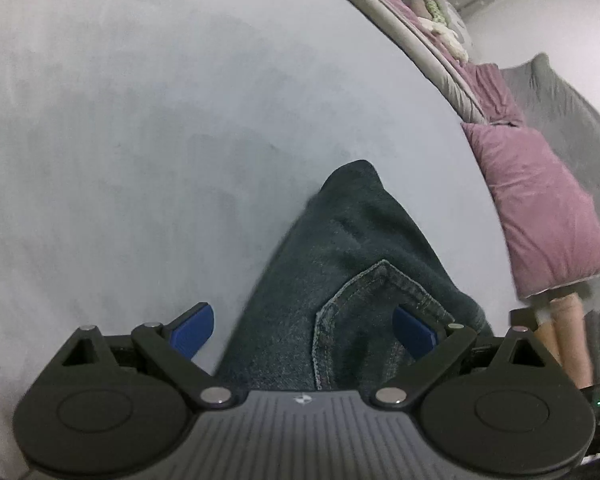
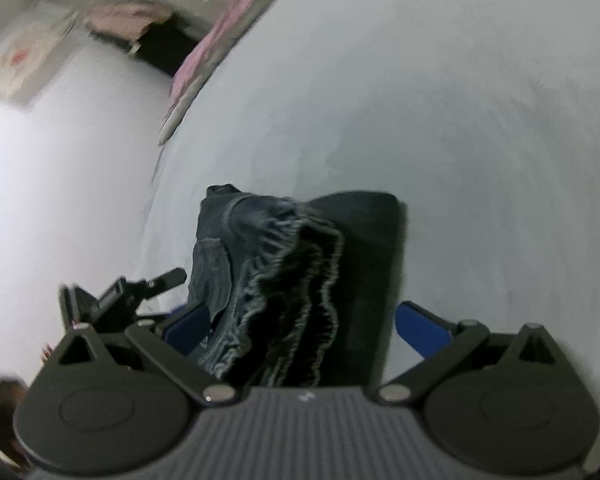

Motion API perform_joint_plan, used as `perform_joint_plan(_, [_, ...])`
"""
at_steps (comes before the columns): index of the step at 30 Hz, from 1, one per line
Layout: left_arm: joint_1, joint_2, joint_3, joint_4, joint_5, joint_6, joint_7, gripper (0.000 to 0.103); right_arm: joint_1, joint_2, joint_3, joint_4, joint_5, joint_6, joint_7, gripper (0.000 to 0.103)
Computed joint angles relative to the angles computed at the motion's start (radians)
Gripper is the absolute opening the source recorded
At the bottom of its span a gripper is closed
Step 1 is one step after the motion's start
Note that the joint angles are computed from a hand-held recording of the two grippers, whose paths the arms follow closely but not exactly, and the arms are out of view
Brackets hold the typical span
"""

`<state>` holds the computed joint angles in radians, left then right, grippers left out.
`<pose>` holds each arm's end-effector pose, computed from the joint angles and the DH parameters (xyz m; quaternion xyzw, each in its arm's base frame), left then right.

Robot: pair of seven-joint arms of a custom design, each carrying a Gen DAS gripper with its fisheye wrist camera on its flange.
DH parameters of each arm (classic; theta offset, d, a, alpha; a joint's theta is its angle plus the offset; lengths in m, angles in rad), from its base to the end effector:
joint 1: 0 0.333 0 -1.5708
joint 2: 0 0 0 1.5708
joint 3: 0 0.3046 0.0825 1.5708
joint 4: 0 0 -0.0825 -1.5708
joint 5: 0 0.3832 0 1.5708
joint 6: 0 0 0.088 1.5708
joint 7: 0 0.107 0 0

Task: Fold clothes
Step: 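Grasp the back-pocket side of the jeans with the left gripper while the right gripper holds the cuffs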

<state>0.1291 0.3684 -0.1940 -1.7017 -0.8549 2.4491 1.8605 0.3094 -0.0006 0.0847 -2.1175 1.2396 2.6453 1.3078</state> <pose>0.6829 -0.0305 0.4139 0.7275 -0.5655 0.3784 0.0878 0.5390 0.1971 0.4458 -0.5195 0.7243 0.1609 0.4238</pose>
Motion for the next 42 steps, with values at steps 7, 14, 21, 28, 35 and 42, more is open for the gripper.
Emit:
perform_joint_plan(7, [0.022,0.023,-0.012,0.013,-0.060,-0.024,0.014,0.096,-0.042,0.045,-0.014,0.012,0.163,-0.145,-0.001,0.103])
perform_joint_plan(14, [0.006,0.033,-0.008,0.028,-0.010,-0.017,0.036,0.096,-0.047,0.072,0.003,0.032,0.116,-0.146,0.044,0.103])
perform_joint_plan(21, [0.000,0.028,-0.019,0.017,-0.019,0.019,0.032,0.085,-0.042,0.107,0.025,0.062,0.149,-0.096,0.031,0.103])
perform_joint_plan(28, [-0.029,0.013,-0.024,-0.024,-0.020,0.112,0.028,0.073,-0.005,0.142,0.060,0.095,0.147,0.032,-0.036,0.102])
perform_joint_plan(35, [-0.063,-0.043,-0.029,-0.110,-0.030,0.253,0.017,0.048,0.019,0.127,0.087,0.079,0.121,0.149,-0.048,0.071])
perform_joint_plan(42, [-0.098,-0.088,-0.022,-0.146,0.020,0.334,-0.045,0.036,0.023,0.097,0.074,0.078,0.152,0.136,-0.046,0.060])
